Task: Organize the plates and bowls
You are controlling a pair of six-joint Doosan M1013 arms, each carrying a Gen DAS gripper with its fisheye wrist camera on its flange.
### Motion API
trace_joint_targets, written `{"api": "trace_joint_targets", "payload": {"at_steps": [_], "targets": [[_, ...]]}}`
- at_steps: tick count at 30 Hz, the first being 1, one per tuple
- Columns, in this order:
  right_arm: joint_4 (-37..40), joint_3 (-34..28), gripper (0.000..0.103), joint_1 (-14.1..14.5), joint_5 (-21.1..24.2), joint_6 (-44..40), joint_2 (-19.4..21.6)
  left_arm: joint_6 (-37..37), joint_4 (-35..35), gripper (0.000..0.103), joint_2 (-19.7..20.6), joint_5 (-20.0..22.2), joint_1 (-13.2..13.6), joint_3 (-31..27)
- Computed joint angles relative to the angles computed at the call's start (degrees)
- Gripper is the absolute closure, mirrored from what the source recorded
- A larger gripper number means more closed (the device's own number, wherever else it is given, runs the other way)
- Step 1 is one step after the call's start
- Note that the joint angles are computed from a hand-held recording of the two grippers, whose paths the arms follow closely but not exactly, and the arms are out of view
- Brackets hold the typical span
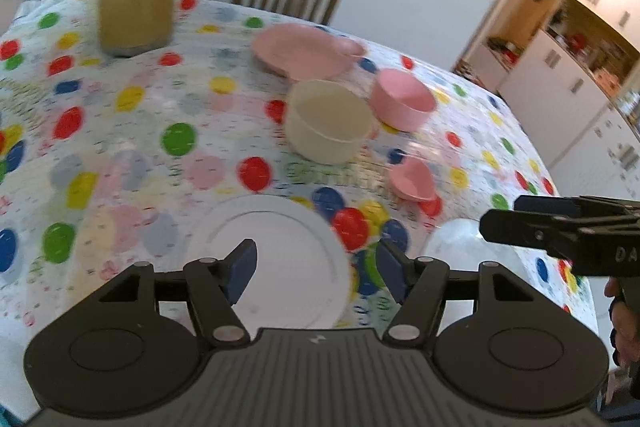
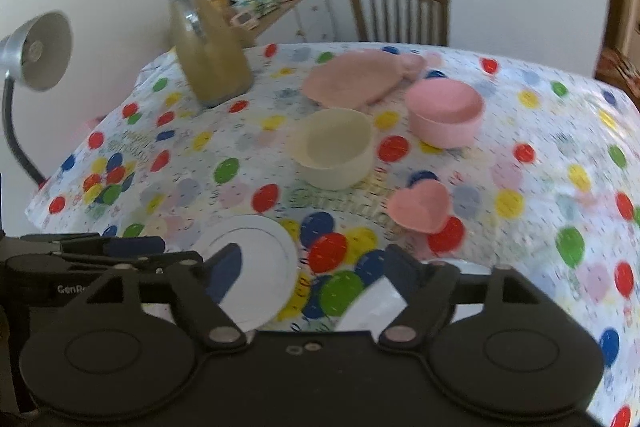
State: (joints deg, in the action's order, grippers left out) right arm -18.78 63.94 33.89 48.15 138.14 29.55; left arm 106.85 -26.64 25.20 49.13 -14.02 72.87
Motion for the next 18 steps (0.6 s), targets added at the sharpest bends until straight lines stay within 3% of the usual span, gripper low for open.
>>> {"api": "trace_joint_targets", "payload": {"at_steps": [2,5,13,18], "targets": [[0.88,-1.66,0.017,0.09,0.58,-2.31,1.12,-2.17,1.37,0.028,-0.13,-1.05,0.36,0.37],[3.07,-5.06,0.005,-0.02,2.73,-6.17,3.44,-6.09,4.17,0.024,-0.02,-2.73,0.80,0.66],[9.04,-10.57,0.005,-0.53,5.54,-15.00,8.32,-13.93,8.32,0.024,1.29,-3.25,1.75,1.08],[12.76,-12.93,0.014,-1.29,8.08,-18.08,10.88,-16.73,10.98,0.024,2.14,-3.06,1.54,1.51]]}}
